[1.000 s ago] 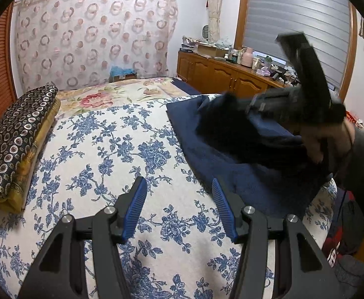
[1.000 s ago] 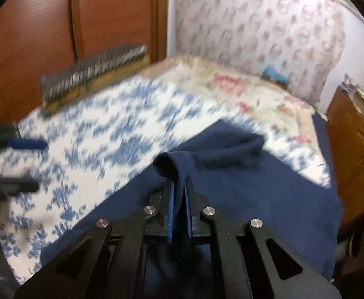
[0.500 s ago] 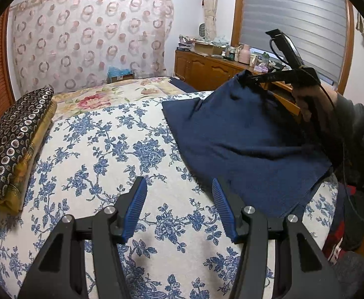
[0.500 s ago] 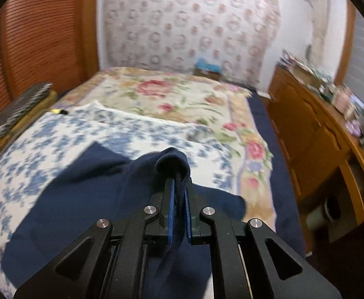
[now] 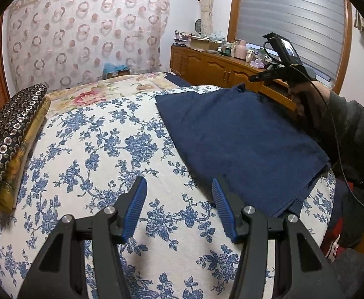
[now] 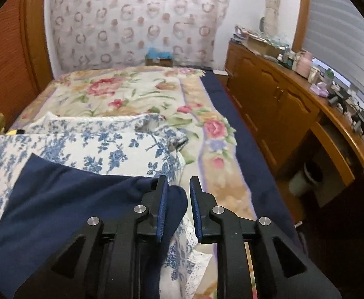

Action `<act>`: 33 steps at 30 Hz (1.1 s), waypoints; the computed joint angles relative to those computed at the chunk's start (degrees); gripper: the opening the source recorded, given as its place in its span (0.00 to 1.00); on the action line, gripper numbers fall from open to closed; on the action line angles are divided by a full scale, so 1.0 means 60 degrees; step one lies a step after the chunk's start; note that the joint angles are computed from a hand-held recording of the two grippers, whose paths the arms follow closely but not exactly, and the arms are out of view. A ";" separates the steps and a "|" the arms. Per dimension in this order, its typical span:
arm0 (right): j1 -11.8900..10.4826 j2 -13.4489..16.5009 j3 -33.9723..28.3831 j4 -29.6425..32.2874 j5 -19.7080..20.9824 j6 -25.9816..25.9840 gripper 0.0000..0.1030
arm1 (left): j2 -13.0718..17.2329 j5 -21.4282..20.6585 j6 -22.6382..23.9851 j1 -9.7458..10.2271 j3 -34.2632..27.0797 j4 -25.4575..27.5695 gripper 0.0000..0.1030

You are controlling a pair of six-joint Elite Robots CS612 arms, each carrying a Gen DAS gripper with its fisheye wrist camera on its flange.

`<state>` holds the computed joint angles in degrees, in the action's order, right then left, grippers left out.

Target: Fold small clothes

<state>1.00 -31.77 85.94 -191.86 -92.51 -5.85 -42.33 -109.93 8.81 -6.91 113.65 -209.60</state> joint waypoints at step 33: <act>0.0091 0.0132 -0.0288 0.0497 0.0046 0.0348 0.33 | -0.0021 -0.0186 0.0519 -0.0243 0.0058 0.0792 0.52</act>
